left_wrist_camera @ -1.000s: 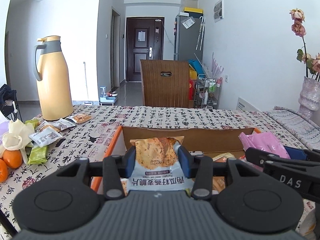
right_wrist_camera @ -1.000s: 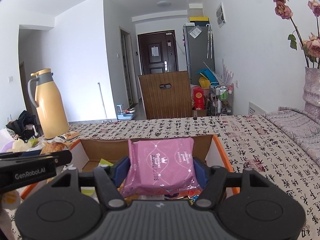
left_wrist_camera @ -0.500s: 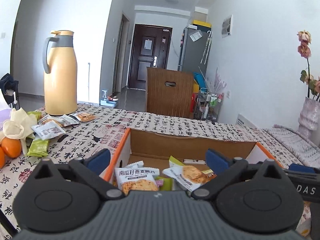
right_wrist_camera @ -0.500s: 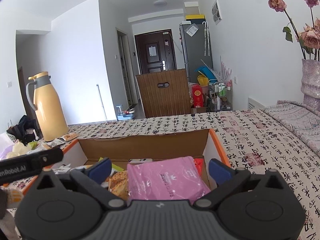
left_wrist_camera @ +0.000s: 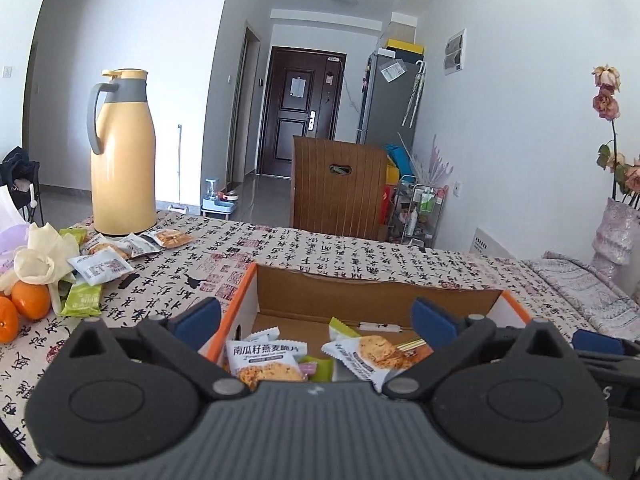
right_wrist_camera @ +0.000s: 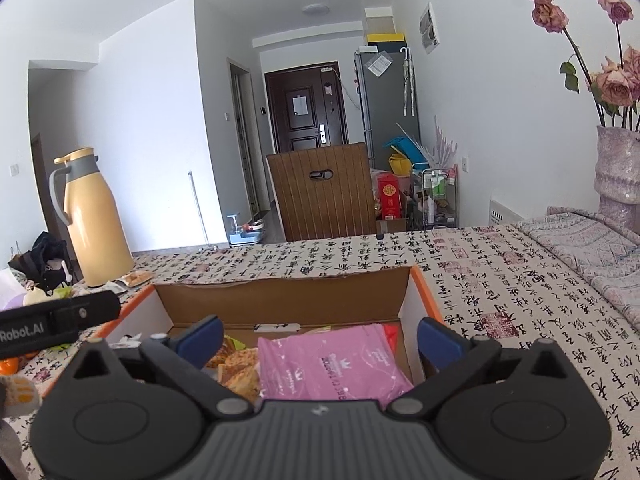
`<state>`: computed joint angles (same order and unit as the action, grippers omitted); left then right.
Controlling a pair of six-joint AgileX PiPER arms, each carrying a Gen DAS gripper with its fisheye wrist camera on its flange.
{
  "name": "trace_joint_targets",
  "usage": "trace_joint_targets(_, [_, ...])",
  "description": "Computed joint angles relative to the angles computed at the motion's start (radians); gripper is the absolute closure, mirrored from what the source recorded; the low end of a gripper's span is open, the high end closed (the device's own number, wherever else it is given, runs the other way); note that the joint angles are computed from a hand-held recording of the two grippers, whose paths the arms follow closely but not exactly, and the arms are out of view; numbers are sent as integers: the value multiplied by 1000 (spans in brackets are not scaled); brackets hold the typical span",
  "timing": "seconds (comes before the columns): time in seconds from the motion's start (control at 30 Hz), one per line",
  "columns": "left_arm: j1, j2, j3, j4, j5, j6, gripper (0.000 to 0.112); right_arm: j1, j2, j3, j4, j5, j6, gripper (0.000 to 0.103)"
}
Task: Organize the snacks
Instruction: 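Open both tools to drop the packets into the box, then move both tools back over the last cookie packets beside the box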
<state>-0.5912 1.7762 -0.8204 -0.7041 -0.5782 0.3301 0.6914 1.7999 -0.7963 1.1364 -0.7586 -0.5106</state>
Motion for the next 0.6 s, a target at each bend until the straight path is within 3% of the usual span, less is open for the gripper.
trace_joint_targets(0.6, [64, -246, 300, 53, 120, -52, 9, 228, -79, 126, 167, 5, -14, 0])
